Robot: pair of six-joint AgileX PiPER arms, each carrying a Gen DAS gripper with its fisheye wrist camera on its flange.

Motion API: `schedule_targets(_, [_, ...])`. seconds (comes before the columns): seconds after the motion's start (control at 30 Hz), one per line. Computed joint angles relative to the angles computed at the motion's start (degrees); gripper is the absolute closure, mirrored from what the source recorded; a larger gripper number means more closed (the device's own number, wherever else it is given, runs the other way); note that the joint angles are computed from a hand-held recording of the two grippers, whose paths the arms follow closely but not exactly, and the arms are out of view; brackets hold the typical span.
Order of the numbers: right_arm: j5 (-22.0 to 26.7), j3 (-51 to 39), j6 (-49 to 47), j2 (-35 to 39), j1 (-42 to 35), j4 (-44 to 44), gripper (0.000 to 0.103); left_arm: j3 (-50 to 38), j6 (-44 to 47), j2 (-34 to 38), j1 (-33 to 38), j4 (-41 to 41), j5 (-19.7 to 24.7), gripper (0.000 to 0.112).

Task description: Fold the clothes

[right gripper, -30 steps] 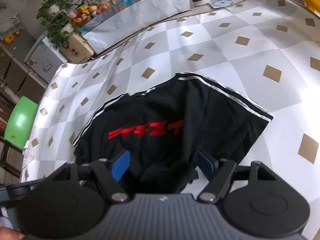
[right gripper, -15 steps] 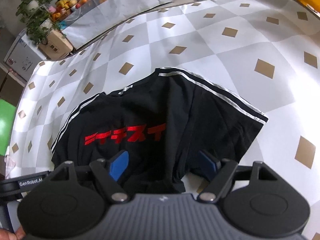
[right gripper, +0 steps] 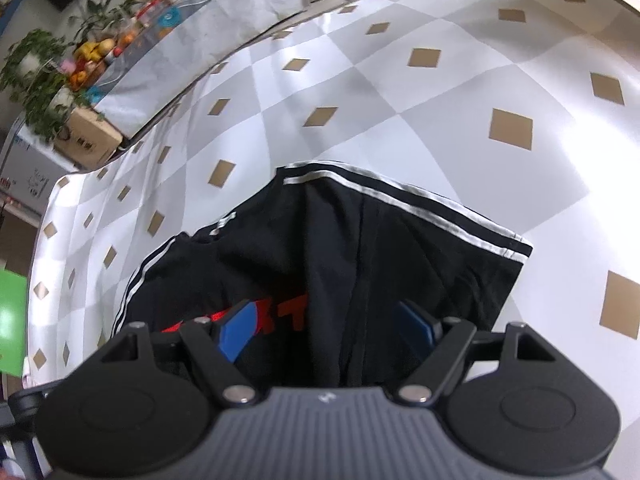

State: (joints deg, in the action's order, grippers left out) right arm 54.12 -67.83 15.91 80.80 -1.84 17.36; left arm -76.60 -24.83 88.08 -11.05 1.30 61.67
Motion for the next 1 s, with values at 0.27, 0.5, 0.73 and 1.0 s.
schedule_targets(0.27, [-0.38, -1.53, 0.91, 4.47, 1.31, -0.81, 0.027, -1.53, 0.13, 3.00, 0.92, -1.16, 0.14, 0.048])
schedule_targets(0.5, [0.44, -3.06, 6.73, 4.94, 0.48, -6.48, 0.027, -2.93, -0.34, 4.37, 0.90, -1.89, 0.42, 0.048])
schedule_targets(0.73, [3.74, -3.04, 4.60, 5.88, -1.97, -6.01, 0.027, -3.73, -0.19, 5.43, 0.62, -2.07, 1.05, 0.048])
schedule_targets(1.0, [5.28, -2.30, 4.62, 8.51, -0.37, -9.84, 0.027, -4.39, -0.56, 6.08, -0.21, -2.62, 1.63, 0.048])
